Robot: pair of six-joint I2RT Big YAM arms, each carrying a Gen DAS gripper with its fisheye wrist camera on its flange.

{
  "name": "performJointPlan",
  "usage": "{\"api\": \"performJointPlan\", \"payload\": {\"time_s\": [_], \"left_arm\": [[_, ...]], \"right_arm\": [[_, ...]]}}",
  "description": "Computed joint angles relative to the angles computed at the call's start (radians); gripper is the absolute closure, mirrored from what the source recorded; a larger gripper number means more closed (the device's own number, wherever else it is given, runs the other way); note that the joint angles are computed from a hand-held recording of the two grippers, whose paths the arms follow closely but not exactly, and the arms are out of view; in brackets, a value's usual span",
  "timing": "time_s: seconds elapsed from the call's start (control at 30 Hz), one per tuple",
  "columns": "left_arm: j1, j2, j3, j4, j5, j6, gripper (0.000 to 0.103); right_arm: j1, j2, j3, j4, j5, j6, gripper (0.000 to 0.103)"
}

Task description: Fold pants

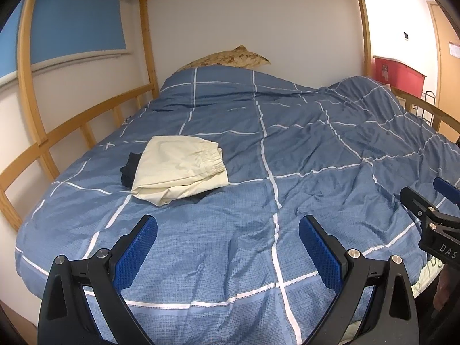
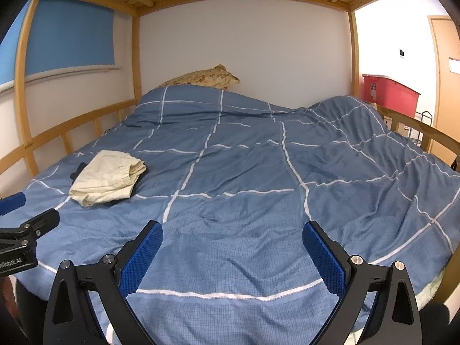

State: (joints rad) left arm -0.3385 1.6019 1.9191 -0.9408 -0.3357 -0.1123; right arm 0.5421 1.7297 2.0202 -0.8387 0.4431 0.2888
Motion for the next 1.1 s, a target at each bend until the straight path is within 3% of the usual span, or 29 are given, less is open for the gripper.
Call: {"api": "performJointPlan", "payload": {"time_s": [1.1], "left_arm": [[-0.005,-0.007,-0.006,-0.002,-0.016,-0.021,0.001]], "right_arm": [[-0.01,0.0,0.003,-0.006,-0.01,-0.013,0.004]]}}
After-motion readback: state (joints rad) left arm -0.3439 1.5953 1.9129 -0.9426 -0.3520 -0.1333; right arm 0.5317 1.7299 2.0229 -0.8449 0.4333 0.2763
